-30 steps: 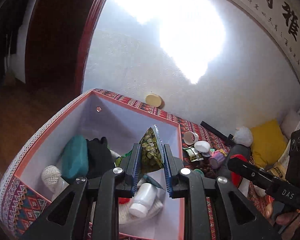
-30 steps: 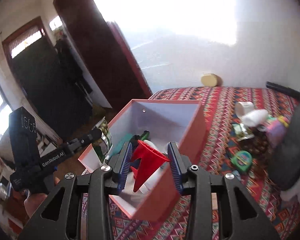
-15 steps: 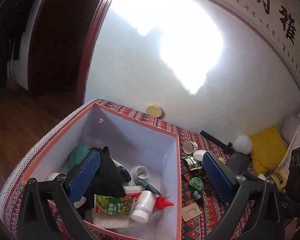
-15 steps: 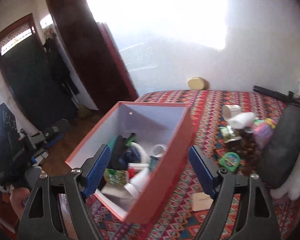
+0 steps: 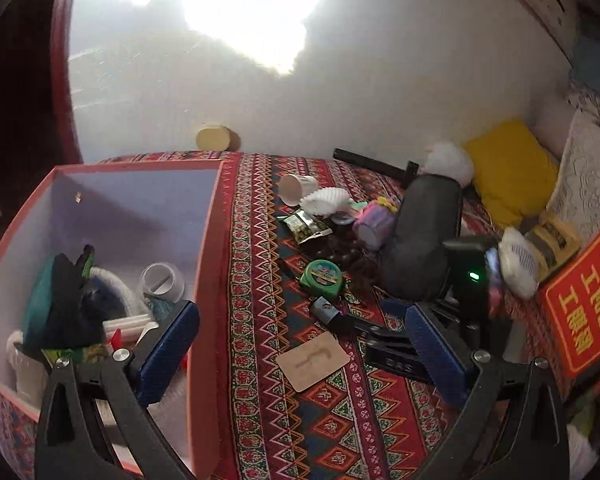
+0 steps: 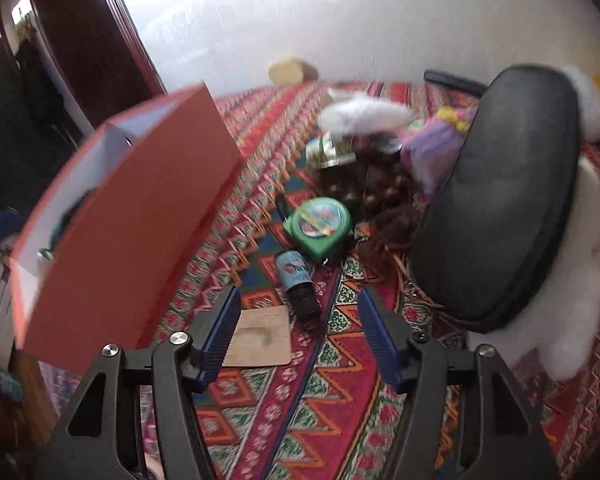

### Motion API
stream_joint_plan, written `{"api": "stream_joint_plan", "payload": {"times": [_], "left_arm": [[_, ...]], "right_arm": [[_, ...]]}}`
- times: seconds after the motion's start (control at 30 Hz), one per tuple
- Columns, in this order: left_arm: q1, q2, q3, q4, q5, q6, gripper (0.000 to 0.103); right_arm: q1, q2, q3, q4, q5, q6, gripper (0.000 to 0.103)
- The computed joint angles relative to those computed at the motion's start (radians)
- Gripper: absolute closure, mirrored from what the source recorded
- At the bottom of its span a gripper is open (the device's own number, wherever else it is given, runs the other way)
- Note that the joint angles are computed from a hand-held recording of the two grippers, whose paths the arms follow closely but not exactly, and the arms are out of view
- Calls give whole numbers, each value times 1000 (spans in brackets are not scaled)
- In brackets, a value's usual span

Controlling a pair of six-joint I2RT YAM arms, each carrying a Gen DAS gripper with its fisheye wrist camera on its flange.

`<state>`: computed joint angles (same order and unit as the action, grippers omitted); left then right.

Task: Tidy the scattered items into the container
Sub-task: 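Grasp the green tape measure with left tool while right tool grasps the blue bottle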

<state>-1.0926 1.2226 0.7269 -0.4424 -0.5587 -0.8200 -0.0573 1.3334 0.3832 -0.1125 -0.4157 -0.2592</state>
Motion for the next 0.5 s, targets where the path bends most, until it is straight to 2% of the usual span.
{"api": "stream_joint_plan", "payload": {"times": [0.1,0.13,0.2,0.23,0.33,0.43,0.5], "left_arm": [[-25,91,58,-38,-34,91,0],[-21,94,59,-48,-28,105,0],[-1,120,58,-35,8,134,0],[11,136,57,-28,26,145,0],[27,203,83,-26,61,164,0],[16,294,134,-19,57,160,0],[20,369,170,-4,63,138,0]], "right_arm": [[67,213,39,147,45,17,44],[85,262,50,177,54,20,48],[109,351,63,254,79,16,63],[93,355,68,252,49,9,79],[-45,342,133,76,-128,-29,80],[-187,220,132,-65,-174,-107,80],[-337,120,144,-206,-260,-185,80]]}}
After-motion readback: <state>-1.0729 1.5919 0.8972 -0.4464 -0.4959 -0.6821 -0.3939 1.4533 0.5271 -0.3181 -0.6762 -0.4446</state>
